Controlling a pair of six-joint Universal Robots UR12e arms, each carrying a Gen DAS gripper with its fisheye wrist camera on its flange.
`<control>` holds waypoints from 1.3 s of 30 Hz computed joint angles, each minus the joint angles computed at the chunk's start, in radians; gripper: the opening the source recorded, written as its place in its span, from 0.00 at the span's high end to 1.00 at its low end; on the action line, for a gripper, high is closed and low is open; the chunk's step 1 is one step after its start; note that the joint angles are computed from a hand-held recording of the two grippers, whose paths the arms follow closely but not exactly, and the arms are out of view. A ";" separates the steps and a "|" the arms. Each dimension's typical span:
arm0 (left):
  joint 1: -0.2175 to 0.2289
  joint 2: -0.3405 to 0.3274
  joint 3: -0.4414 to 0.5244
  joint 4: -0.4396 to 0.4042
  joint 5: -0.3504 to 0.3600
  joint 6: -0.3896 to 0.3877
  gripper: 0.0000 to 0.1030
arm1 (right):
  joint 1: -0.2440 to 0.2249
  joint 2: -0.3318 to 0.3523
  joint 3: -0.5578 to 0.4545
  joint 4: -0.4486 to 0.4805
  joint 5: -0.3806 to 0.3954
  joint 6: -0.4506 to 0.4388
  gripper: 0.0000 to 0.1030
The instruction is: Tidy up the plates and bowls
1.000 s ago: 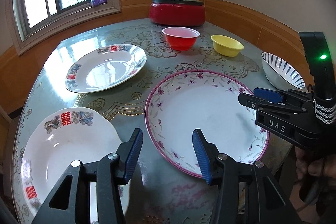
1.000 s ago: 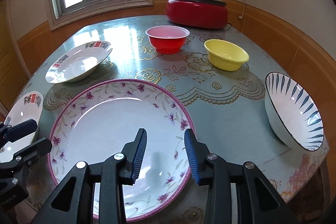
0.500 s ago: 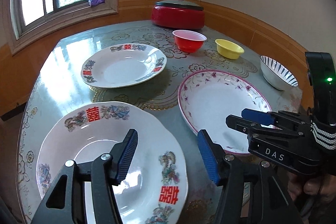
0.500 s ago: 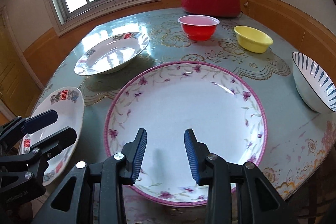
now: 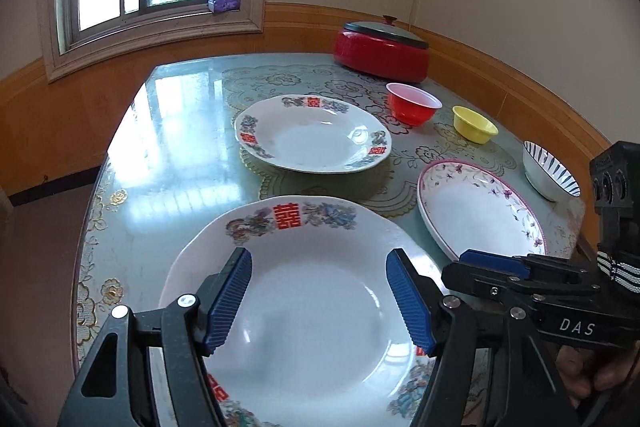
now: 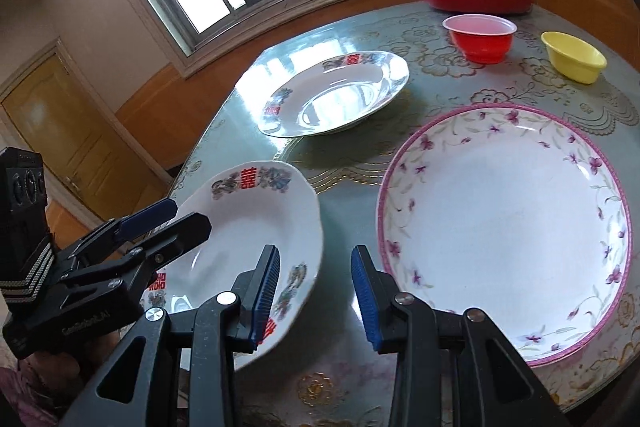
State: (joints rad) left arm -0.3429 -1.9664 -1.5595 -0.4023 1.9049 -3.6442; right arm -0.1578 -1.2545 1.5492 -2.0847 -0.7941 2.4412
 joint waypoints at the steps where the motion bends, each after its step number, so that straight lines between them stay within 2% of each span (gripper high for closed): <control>1: 0.005 0.007 -0.011 0.004 -0.005 -0.007 0.32 | 0.003 -0.002 0.003 -0.001 -0.007 0.001 0.64; 8: 0.041 0.058 -0.093 0.010 0.001 -0.060 0.31 | 0.017 -0.011 0.023 -0.017 -0.053 0.020 0.64; 13: 0.072 0.090 -0.151 0.043 -0.033 -0.088 0.30 | 0.020 -0.013 0.035 -0.004 -0.054 0.033 0.64; 16: 0.090 0.102 -0.177 0.057 -0.078 -0.092 0.30 | 0.025 -0.011 0.037 -0.003 -0.053 0.047 0.63; 21: 0.122 0.103 -0.212 0.114 -0.204 -0.098 0.30 | 0.032 -0.005 0.040 0.000 -0.044 0.062 0.62; 24: 0.128 0.094 -0.215 0.137 -0.238 -0.078 0.32 | 0.035 -0.003 0.044 -0.008 -0.042 0.061 0.62; 25: 0.129 0.092 -0.213 0.136 -0.248 -0.072 0.36 | 0.037 -0.002 0.045 -0.011 -0.045 0.061 0.62; 26: 0.130 0.089 -0.210 0.130 -0.257 -0.069 0.47 | 0.039 -0.001 0.043 -0.005 -0.050 0.061 0.62; 28: 0.131 0.084 -0.201 0.104 -0.264 -0.068 0.60 | 0.043 -0.002 0.049 -0.026 -0.055 0.062 0.63; 30: 0.133 0.080 -0.195 0.089 -0.280 -0.068 0.61 | 0.046 -0.001 0.050 -0.036 -0.061 0.056 0.63; 34: 0.128 0.072 -0.179 0.066 -0.266 -0.069 0.72 | 0.053 -0.004 0.054 -0.061 -0.084 0.037 0.63; 39: 0.119 0.067 -0.169 0.052 -0.226 -0.036 0.71 | 0.066 -0.008 0.069 -0.133 -0.132 0.014 0.63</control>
State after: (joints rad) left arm -0.2238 -1.8995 -1.7285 -0.3503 1.6785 -3.6798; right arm -0.0914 -1.2623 1.6178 -2.2181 -0.9264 2.4554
